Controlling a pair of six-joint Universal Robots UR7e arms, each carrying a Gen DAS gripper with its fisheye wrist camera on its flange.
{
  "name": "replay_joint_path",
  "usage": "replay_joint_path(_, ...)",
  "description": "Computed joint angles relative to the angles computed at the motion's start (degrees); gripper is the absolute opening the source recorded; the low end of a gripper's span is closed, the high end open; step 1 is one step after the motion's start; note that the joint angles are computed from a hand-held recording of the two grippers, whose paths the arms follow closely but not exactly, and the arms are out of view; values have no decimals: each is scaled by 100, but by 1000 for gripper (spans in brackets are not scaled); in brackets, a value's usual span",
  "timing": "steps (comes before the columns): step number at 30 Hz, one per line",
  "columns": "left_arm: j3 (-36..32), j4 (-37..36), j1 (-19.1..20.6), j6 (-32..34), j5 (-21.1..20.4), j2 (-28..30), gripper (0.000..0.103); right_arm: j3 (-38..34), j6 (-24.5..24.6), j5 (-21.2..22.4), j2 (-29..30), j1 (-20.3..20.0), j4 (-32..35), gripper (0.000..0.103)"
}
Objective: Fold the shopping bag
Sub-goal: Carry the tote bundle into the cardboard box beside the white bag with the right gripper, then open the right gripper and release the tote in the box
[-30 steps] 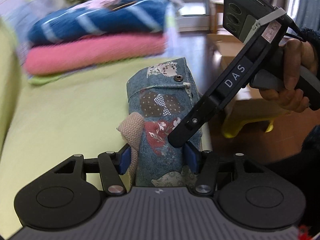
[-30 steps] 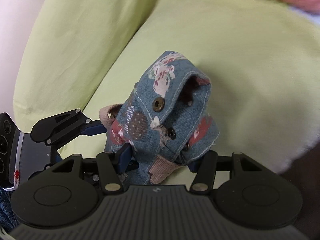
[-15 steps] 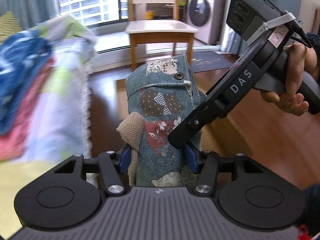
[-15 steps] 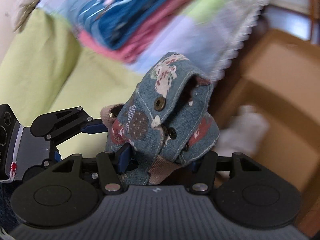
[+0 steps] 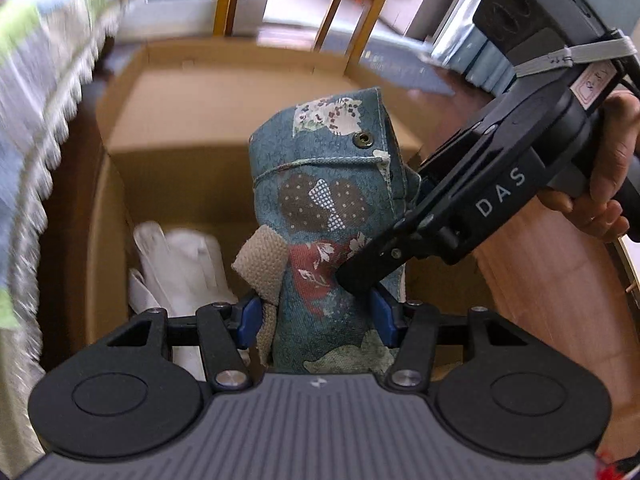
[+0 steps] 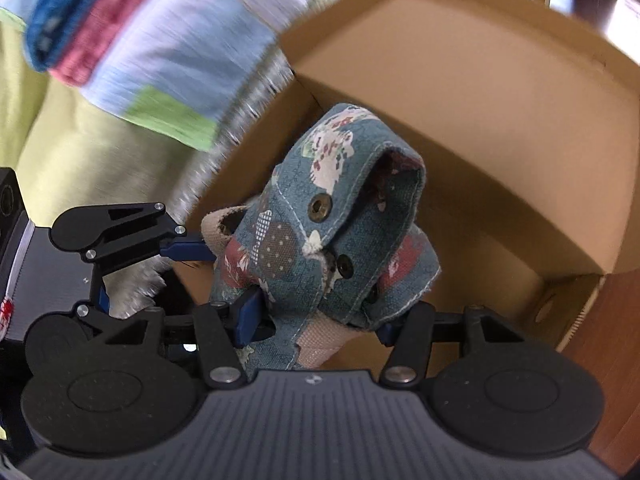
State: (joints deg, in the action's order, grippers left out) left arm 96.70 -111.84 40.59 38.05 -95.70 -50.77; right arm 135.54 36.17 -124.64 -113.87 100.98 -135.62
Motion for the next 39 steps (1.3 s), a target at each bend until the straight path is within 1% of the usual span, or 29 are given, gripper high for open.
replay_joint_path(5, -165, 256, -34, -368, 381, 373, 57, 210, -634, 646, -210, -812, -40, 52)
replay_joint_path(12, -148, 591, -197, -792, 985, 670, 57, 450, -1080, 1257, -207, -1634, -125, 52)
replay_joint_path(16, -19, 505, -234, -877, 1254, 747, 58, 567, -1170, 1493, 9, -1952, -324, 52)
replay_joint_path(20, -45, 442, -203, -986, 1296, 790, 58, 724, -1197, 1777, -67, -2286, -505, 52)
replay_joint_path(23, 26, 366, -260, -956, 1402, 693, 57, 809, -1192, 1910, -121, -2439, -596, 52)
replay_joint_path(25, 41, 353, -281, -945, 1375, 562, 57, 842, -1148, 1909, -121, -2439, -651, 53)
replay_joint_path(27, -5, 431, -283, -1058, 1278, 392, 57, 877, -1058, 1797, -77, -2350, -735, 54)
replay_joint_path(28, 2, 450, -271, -1042, 1232, 283, 57, 892, -995, 1694, -48, -2274, -764, 59)
replay_joint_path(29, 11, 483, -249, -992, 1181, 172, 57, 893, -899, 1482, 17, -2135, -777, 69)
replay_joint_path(30, 49, 474, -236, -943, 1192, 66, 57, 888, -790, 1242, 92, -1981, -776, 71)
replay_joint_path(31, 113, 429, -232, -892, 1258, -37, 57, 924, -685, 1061, 153, -1823, -875, 71)
replay_joint_path(33, 239, 352, -232, -823, 1487, -220, 57, 1009, -478, 785, 270, -1531, -1131, 64)
replay_joint_path(35, 284, 381, -191, -911, 1604, -344, 57, 1064, -297, 475, 456, -1209, -1387, 60)
replay_joint_path(39, 310, 298, -313, -1341, 1476, -363, 57, 1301, -36, 308, 604, -970, -2024, 58)
